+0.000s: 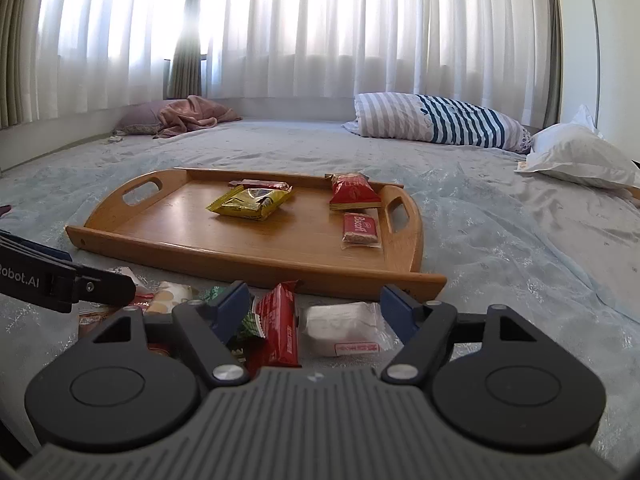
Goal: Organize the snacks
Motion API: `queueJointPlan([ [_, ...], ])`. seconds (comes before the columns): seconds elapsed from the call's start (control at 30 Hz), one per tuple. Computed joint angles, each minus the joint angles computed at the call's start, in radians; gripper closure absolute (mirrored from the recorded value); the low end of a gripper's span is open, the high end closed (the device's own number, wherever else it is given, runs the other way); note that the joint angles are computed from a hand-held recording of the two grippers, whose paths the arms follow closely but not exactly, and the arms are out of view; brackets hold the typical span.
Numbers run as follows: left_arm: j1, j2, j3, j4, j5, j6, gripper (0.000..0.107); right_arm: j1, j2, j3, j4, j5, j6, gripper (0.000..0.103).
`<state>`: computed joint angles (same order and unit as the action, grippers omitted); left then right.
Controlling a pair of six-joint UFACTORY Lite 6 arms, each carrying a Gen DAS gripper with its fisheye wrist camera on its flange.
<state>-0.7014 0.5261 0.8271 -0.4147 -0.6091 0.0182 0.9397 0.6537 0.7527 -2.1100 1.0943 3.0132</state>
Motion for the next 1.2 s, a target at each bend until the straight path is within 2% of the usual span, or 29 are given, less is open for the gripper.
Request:
queueJointPlan([
  [0.07,-0.005,-0.006,-0.011,-0.014,0.009,0.012,0.027,0.016,0.012,0.007,0.033,0.004,0.001,0.027],
  [0.17,0.004,-0.021,-0.032,0.023,0.009,-0.024,0.039,0.045,0.030,0.024,0.099,0.013,-0.020,0.038],
  [0.23,0.008,-0.032,-0.044,0.038,0.004,-0.038,0.042,0.062,0.030,0.026,0.129,0.016,-0.028,0.049],
  [0.3,0.007,-0.045,-0.057,0.039,-0.009,-0.036,0.045,0.069,0.022,0.034,0.158,-0.004,-0.055,0.067],
  [0.4,-0.007,-0.037,-0.046,-0.007,-0.036,0.029,0.046,0.077,0.013,0.037,0.163,-0.028,-0.076,0.073],
  [0.53,-0.011,0.003,0.003,-0.023,-0.033,0.077,0.045,0.086,0.018,0.048,0.155,-0.040,-0.092,0.074],
  [0.6,-0.007,0.025,0.026,-0.008,-0.022,0.068,0.041,0.089,0.020,0.055,0.150,-0.049,-0.096,0.074],
  [0.67,-0.001,0.047,0.044,0.010,-0.025,0.051,0.033,0.087,0.019,0.055,0.139,-0.060,-0.094,0.074],
  [0.83,0.029,0.095,0.089,0.070,-0.016,-0.007,0.029,0.084,0.025,0.060,0.110,-0.071,-0.086,0.073],
  [0.93,0.061,0.139,0.129,0.138,0.004,-0.066,0.029,0.087,0.037,0.073,0.105,-0.071,-0.104,0.067],
  [1.1,0.055,0.150,0.148,0.120,0.016,-0.037,0.033,0.065,0.024,0.056,0.060,-0.086,-0.072,0.065],
  [1.13,0.053,0.146,0.145,0.123,0.018,-0.036,0.040,0.060,0.023,0.054,0.049,-0.090,-0.064,0.065],
  [1.2,0.041,0.136,0.143,0.093,0.028,-0.006,0.045,0.056,0.025,0.049,0.037,-0.090,-0.055,0.063],
])
